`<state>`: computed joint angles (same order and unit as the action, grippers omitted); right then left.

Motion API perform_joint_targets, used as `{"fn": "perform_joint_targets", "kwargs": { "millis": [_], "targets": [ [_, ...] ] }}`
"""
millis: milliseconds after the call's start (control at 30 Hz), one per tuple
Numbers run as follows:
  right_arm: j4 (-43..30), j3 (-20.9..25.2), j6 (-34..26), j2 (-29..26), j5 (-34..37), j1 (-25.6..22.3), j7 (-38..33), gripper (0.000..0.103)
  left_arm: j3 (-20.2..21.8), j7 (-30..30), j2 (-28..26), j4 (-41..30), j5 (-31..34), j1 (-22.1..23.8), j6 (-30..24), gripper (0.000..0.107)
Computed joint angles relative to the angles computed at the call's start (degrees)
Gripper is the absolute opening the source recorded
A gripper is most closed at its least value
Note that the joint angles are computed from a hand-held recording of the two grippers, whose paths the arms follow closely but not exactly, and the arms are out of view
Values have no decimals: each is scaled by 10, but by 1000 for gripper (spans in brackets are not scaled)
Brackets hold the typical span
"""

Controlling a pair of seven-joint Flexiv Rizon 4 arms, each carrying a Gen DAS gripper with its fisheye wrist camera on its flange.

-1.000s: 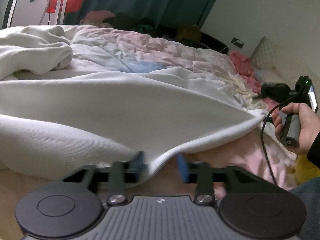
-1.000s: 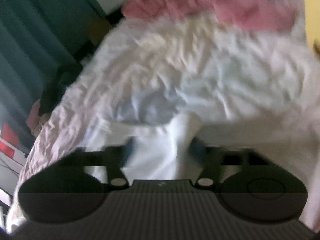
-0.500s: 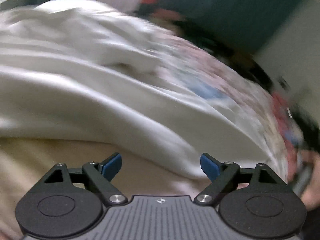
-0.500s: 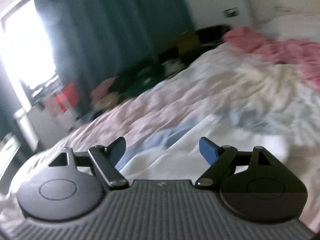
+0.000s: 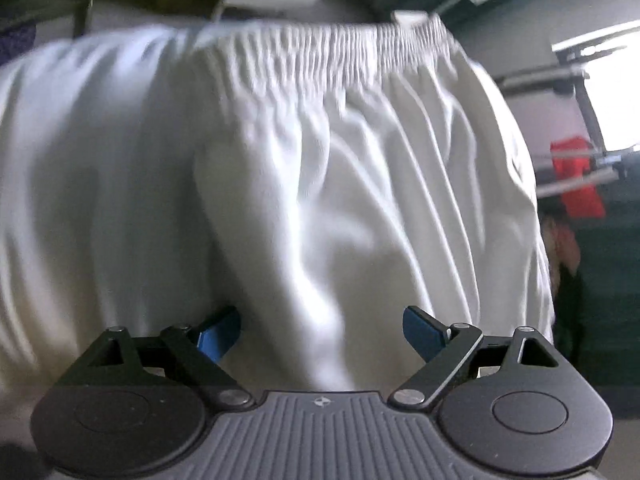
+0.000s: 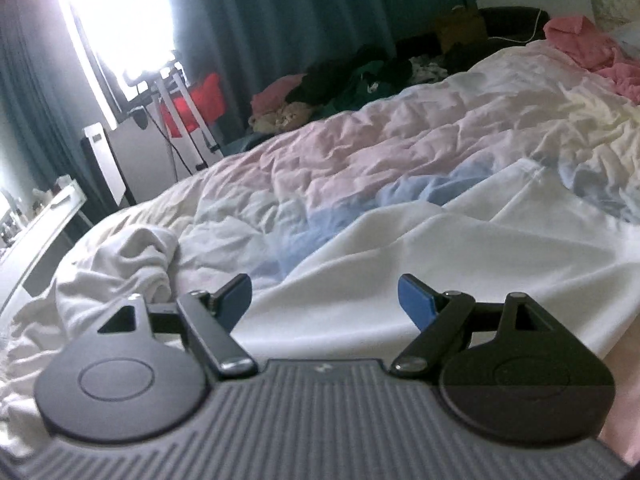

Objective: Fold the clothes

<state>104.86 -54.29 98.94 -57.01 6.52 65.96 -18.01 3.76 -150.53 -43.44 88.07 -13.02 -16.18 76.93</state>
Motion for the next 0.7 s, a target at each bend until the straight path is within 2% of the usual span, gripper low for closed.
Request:
{"fn": "perform_joint_targets", "kwargs": {
  "millis": [67,133,167,233,300,400,500,567,700],
  "targets": [
    [0,7,-7,3,-2,-5,2,82,57,-45,-11,-24,17,-33,-17,73],
    [-3,11,-17,3,-6,-11,8,82,84,-83,-10,-24,33,-44,-13,52],
    [-5,13,-22,3,-10,-14,12,82,90,-98,-7,-17,38,-45,-5,46],
    [-9,21,-37,5,-21,-23,21,82,94,-117,1,-1,46,-41,19,22],
    [-15,36,-50,10,-37,-36,29,82,72,-102,13,21,47,-17,58,13],
    [-25,66,-69,19,-67,-63,40,82,83,-57,40,40,69,-16,86,10],
    [-32,84,-88,23,-97,-78,52,81,62,-4,76,73,68,3,92,10],
    [-34,91,-95,25,-115,-85,61,81,65,26,93,84,72,1,60,10],
    [-34,101,-106,33,-149,-95,76,81,23,102,85,75,65,42,-18,14]
  ]
}}
